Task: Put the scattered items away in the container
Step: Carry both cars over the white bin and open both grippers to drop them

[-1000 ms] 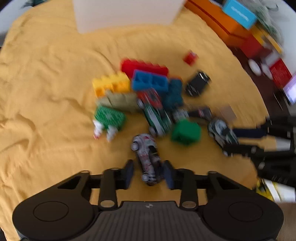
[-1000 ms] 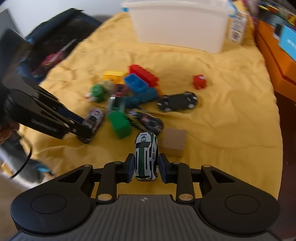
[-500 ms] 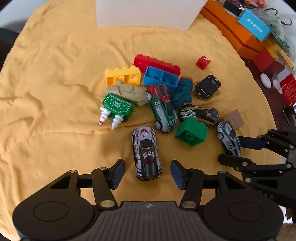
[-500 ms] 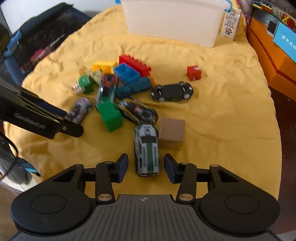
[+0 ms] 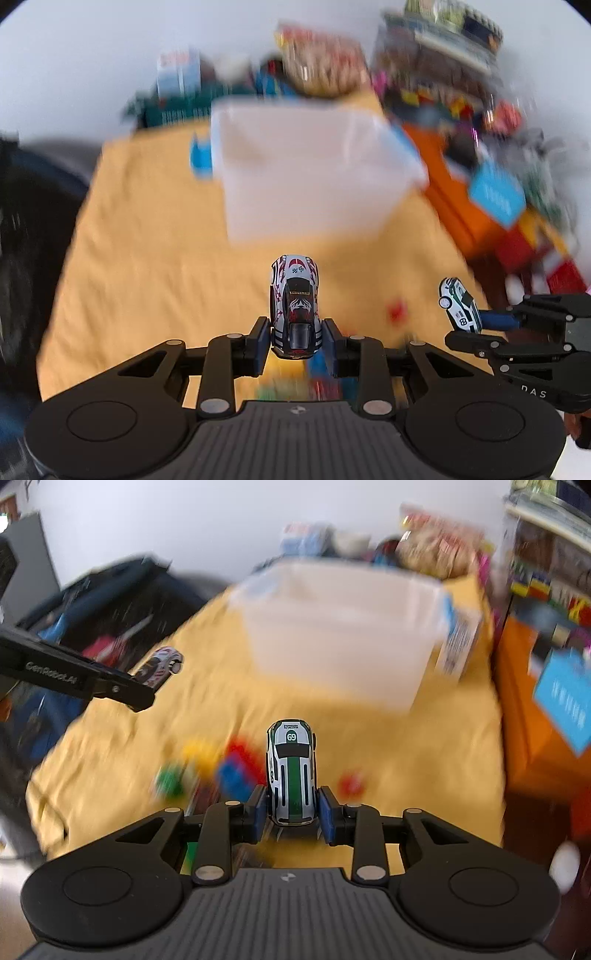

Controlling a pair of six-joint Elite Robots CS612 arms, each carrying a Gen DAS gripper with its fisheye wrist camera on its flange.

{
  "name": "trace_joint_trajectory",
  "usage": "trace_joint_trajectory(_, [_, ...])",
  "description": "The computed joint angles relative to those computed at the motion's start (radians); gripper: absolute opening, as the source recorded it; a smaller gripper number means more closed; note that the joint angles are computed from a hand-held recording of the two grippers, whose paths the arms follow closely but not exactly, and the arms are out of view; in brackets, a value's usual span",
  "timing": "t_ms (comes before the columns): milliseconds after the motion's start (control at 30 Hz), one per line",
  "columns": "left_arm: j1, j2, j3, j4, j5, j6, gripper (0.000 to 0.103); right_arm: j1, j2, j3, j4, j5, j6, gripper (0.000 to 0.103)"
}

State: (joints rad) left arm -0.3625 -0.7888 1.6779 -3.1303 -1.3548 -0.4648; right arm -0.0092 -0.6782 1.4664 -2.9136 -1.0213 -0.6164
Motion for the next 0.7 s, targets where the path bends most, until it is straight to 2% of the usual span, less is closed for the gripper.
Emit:
trace_joint_trajectory(167, [0.014,0.054,-0.162,0.018,0.095,0.084,0.033,0.029,0.080,-0.180,-0.070,0.010,0.115,0.033])
trace_joint_trajectory(267, [0.027,0.106,-0.274,0.086,0.122,0.105,0.033,0.047,0.143,-0.308,-0.034,-0.020,0.185,0.033])
trace_joint_trajectory(500, [0.043,0.206,-0.454,0.275,0.182,0.072,0.033,0.069,0.244,-0.495,0.103,-0.093,0.234,0.033])
trace_joint_trajectory(633, [0.055,0.240,-0.517,0.370,0.180,0.021,0.034,0.075,0.270,-0.550,0.173,-0.114,0.230,0.041])
trace_joint_trajectory(700, [0.056,0.239,-0.518,0.382,0.181,0.004,0.036,0.074,0.265,-0.537,0.152,-0.106,0.221,0.041])
